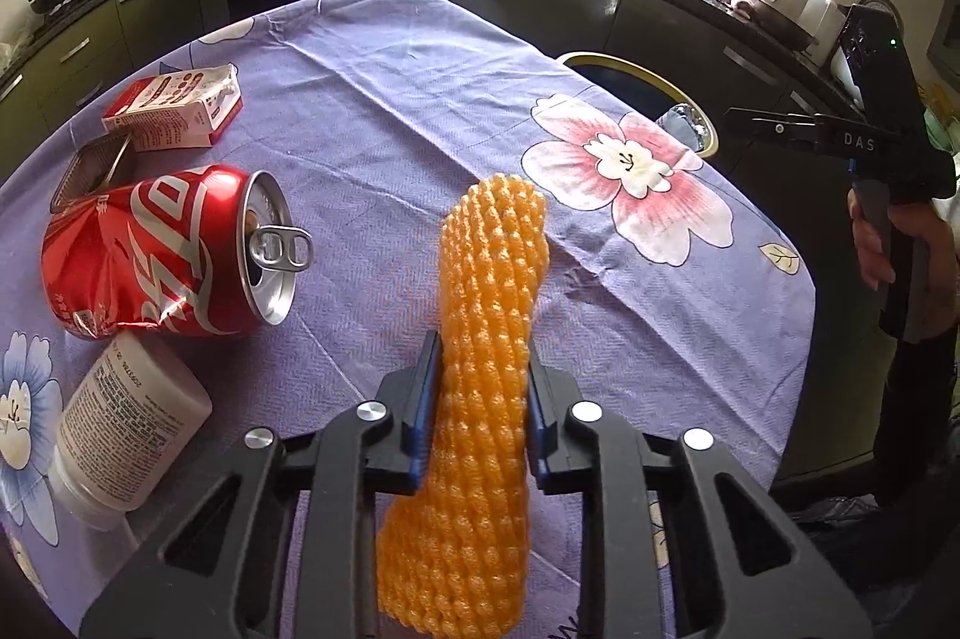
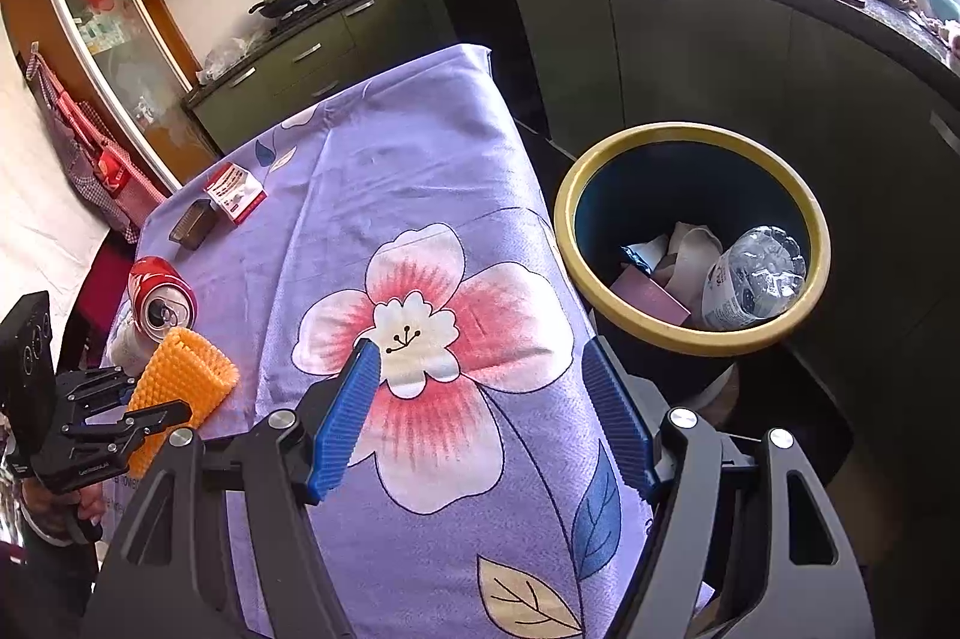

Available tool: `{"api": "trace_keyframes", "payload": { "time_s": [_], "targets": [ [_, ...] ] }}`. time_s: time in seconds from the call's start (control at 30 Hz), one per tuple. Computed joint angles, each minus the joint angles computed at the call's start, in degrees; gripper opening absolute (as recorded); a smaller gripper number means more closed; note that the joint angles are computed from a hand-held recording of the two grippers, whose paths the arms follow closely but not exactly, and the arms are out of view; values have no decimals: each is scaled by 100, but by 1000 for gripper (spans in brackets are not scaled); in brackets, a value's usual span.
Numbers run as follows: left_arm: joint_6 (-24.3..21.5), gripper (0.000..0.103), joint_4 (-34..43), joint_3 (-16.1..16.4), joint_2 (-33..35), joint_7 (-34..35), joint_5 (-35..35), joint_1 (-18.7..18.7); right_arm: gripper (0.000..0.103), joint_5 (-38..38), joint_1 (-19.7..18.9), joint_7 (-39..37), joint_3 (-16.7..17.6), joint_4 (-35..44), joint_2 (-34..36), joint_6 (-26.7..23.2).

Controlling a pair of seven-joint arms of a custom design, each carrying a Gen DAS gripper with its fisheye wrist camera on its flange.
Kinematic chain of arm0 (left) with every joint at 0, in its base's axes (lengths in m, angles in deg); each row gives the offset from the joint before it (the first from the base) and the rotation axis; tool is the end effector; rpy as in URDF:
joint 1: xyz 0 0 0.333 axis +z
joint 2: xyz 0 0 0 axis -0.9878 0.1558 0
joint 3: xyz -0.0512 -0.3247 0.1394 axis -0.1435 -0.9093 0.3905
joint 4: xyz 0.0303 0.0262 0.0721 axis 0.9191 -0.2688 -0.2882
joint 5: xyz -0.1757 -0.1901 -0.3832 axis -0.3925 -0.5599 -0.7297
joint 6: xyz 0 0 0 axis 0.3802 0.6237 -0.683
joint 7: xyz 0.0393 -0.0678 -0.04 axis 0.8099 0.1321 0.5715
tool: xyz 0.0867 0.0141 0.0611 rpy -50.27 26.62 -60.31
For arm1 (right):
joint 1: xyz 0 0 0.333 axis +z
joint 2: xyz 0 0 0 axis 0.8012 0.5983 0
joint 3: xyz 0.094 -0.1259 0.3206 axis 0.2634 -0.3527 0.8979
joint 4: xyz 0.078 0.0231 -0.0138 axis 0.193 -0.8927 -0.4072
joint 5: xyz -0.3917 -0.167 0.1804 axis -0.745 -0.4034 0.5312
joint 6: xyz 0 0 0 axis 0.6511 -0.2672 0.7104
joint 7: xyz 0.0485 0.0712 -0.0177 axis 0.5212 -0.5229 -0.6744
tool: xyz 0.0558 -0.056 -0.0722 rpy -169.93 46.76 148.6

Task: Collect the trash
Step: 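Grasp the orange foam net with the left gripper and lift, then carry the foam net over the bin and open the left gripper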

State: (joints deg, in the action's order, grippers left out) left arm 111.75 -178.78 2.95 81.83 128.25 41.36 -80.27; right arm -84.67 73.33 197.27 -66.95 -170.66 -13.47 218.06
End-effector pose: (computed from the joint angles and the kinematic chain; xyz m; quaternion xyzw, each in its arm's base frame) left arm 0.7144 -0.1625 0.4525 -0.4636 0.8317 -0.2927 0.0872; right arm 0.6879 0.2600 0.4996 -0.6374 0.6816 -0.1322 0.3342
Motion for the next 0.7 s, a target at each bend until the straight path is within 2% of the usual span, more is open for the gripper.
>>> {"api": "trace_keyframes", "payload": {
  "time_s": [0.13, 0.4, 0.53, 0.7],
  "targets": [
    [67, 14, -76, -13, -93, 55, -31, -5, 69, -31, 6, 31, -17, -51, -45, 50],
    [50, 13, -15, -32, -236, 252, -147, -115, 69, -409, 40, 425, -152, -319, -273, 262],
    [-173, 13, 416, -75, -59, 231, -58, -258, 70, -1086, 76, 1095, -342, -594, -483, 438],
    [-589, 13, 1539, -258, 657, 0, 154, -508, 71, -2224, -87, 2274, -496, -990, -782, 424]
  ]
}}
